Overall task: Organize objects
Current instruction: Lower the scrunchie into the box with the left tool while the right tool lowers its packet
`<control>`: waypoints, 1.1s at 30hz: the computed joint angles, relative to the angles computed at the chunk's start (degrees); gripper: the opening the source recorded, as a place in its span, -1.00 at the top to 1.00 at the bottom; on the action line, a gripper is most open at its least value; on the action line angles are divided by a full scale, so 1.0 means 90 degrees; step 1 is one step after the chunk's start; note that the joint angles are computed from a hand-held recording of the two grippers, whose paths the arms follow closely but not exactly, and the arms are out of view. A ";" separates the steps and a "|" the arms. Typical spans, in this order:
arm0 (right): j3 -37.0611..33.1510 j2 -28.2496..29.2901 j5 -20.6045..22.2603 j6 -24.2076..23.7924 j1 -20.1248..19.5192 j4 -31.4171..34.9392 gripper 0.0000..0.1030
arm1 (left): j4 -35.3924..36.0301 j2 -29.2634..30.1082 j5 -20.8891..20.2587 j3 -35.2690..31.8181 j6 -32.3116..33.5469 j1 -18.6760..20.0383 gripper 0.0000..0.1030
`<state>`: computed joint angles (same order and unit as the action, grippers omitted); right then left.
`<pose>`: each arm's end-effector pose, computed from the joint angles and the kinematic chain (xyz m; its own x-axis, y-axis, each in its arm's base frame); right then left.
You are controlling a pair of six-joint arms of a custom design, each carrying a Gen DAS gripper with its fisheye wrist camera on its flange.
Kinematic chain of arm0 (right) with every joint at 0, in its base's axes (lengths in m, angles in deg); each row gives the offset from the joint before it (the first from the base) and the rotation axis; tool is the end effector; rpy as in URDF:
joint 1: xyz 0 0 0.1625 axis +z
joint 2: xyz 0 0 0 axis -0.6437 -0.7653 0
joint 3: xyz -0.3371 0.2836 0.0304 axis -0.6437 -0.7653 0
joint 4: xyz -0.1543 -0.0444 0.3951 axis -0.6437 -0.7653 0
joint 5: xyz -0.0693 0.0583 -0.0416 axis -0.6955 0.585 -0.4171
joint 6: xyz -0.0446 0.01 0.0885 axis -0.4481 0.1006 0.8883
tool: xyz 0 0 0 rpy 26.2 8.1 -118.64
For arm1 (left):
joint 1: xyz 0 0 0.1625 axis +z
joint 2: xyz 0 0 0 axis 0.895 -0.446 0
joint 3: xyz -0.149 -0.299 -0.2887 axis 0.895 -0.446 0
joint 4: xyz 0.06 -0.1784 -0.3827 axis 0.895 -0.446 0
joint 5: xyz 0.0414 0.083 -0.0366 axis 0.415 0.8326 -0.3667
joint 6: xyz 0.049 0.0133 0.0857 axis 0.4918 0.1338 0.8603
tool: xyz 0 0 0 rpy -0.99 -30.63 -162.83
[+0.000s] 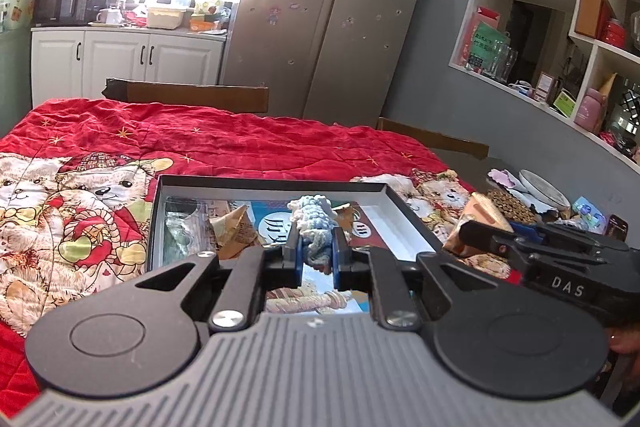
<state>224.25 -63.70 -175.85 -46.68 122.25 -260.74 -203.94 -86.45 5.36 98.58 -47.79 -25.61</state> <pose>0.0725 -0.3486 0.2404 -0.7610 0.0482 0.6469 -0.5902 0.3624 -0.7214 -0.2763 -0.4428 0.0571 -0.7466 0.5405 -0.3878 0.6580 0.5142 -0.5501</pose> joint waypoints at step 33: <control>-0.1724 0.0618 -0.0290 0.0719 -0.0742 0.1250 0.43 | 0.0507 0.1275 0.0071 -0.1518 0.0363 0.0455 0.69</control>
